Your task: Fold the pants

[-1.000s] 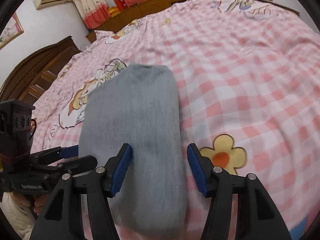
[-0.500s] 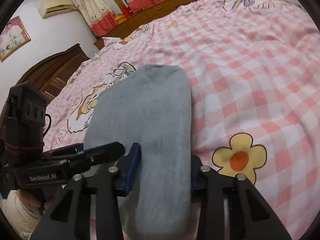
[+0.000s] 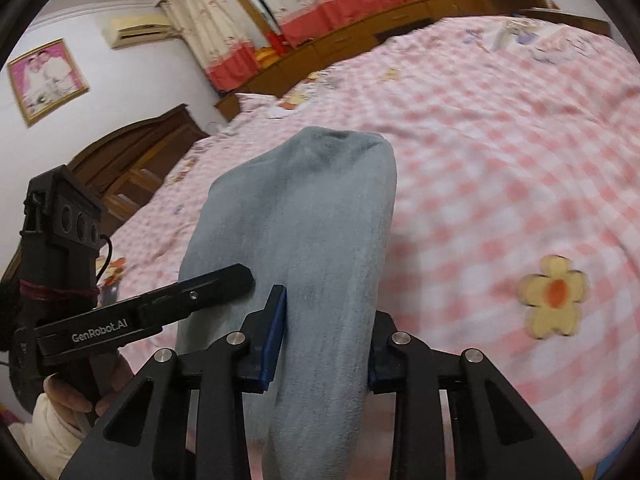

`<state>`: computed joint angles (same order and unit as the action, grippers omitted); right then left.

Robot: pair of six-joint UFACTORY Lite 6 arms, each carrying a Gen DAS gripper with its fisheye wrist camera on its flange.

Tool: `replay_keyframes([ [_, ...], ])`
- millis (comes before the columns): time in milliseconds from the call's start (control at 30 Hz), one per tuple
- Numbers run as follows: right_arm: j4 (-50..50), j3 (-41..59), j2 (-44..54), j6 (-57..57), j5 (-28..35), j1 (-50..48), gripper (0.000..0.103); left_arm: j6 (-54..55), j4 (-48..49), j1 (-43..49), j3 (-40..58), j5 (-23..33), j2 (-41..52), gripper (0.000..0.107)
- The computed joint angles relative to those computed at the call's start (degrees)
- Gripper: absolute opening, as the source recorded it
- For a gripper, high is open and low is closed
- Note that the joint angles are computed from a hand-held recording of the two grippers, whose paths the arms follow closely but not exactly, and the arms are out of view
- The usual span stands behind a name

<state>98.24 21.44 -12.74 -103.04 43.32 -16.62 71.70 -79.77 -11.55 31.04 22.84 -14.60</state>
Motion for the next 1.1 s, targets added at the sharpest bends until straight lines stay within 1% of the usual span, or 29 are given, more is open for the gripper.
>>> replay_keyframes([
  [33, 1.2, -0.2, -0.8, 0.2, -0.8, 2.2, 0.033, -2.3, 3.9, 3.1, -0.8, 1.5, -2.7, 0.037],
  [100, 6.0, 0.6, -1.2, -0.1, -3.8, 9.9, 0.033, -5.1, 9.6, 8.7, -1.5, 4.4, -6.4, 0.037],
  [133, 9.3, 1.4, -0.8, -0.8, -6.0, 14.4, 0.033, -5.8, 12.5, 12.9, -1.8, 6.5, -8.4, 0.037],
  [167, 11.5, 2.2, -0.3, -1.5, -7.3, 17.0, 0.033, -5.7, 13.6, 15.2, -1.7, 7.7, -9.1, 0.037],
  [200, 15.5, 4.3, 1.7, -2.8, -9.1, 21.6, 0.033, -4.5, 14.7, 19.2, -1.5, 9.8, -9.7, 0.037],
  [233, 17.9, 5.2, 2.8, -3.8, -10.1, 23.8, 0.033, -3.2, 15.6, 23.0, -0.7, 11.6, -9.5, 0.037],
  [267, 21.5, 8.0, 5.5, -5.0, -11.4, 27.4, 0.033, -1.9, 15.9, 25.7, 0.0, 12.8, -9.0, 0.037],
  [300, 23.7, 9.8, 7.4, -5.8, -12.1, 29.4, 0.033, 0.9, 15.7, 29.9, 1.7, 14.8, -7.2, 0.037],
  [367, 28.3, 15.2, 12.5, -7.4, -14.0, 34.0, 0.033, 5.2, 14.8, 35.0, 4.3, 17.5, -3.8, 0.037],
  [433, 30.8, 19.6, 16.6, -8.3, -15.5, 36.6, 0.033, 10.5, 13.0, 39.7, 8.2, 19.8, 1.8, 0.038],
  [500, 34.1, 25.6, 22.2, -9.8, -18.1, 40.0, 0.033, 15.7, 11.4, 42.9, 12.0, 20.8, 7.2, 0.038],
  [600, 39.2, 30.9, 27.8, -12.8, -20.1, 42.9, 0.033, 19.0, 10.6, 44.8, 17.1, 21.3, 14.2, 0.038],
  [633, 40.2, 32.3, 29.5, -13.1, -20.6, 43.4, 0.033, 20.7, 9.6, 45.2, 19.4, 21.2, 17.7, 0.038],
  [667, 40.4, 34.2, 31.9, -12.5, -21.4, 43.9, 0.033, 21.7, 9.1, 45.3, 20.3, 21.0, 19.3, 0.038],
  [733, 37.9, 39.1, 37.7, -8.7, -23.7, 44.5, 0.034, 24.9, 7.5, 44.8, 23.0, 18.7, 25.2, 0.038],
  [767, 38.4, 40.2, 39.2, -9.2, -24.4, 44.8, 0.034, 25.4, 7.4, 44.7, 23.7, 18.0, 26.9, 0.038],
  [800, 41.1, 41.6, 41.6, -12.1, -25.2, 45.2, 0.036, 25.3, 7.3, 43.9, 24.6, 16.5, 29.4, 0.039],
  [833, 44.3, 41.5, 42.4, -15.9, -24.6, 45.3, 0.037, 26.3, 6.5, 43.4, 25.3, 14.8, 32.0, 0.043],
  [867, 46.9, 41.0, 43.3, -20.1, -22.8, 45.1, 0.038, 27.9, 4.9, 43.2, 25.3, 13.6, 33.3, 0.046],
  [900, 47.5, 40.2, 43.7, -21.9, -20.8, 44.6, 0.039, 31.5, 1.2, 43.1, 24.8, 12.2, 34.8, 0.053],
  [933, 46.2, 39.5, 44.1, -21.3, -18.8, 43.7, 0.04, 34.1, -1.5, 43.1, 24.2, 11.4, 35.2, 0.067],
  [967, 43.2, 39.1, 44.4, -18.3, -16.9, 42.6, 0.04, 38.4, -6.2, 43.1, 22.9, 9.9, 35.3, 0.073],
  [1000, 40.8, 38.8, 44.2, -15.6, -15.9, 41.9, 0.04, 40.4, -8.5, 43.3, 22.4, 9.7, 35.5, 0.076],
  [1033, 38.7, 37.9, 43.5, -13.6, -15.2, 41.2, 0.04, 40.3, -8.8, 44.0, 22.1, 10.7, 35.7, 0.076],
  [1100, 38.4, 34.9, 40.5, -14.1, -14.5, 40.9, 0.04, 37.8, -7.4, 45.1, 21.2, 11.0, 34.4, 0.076],
])
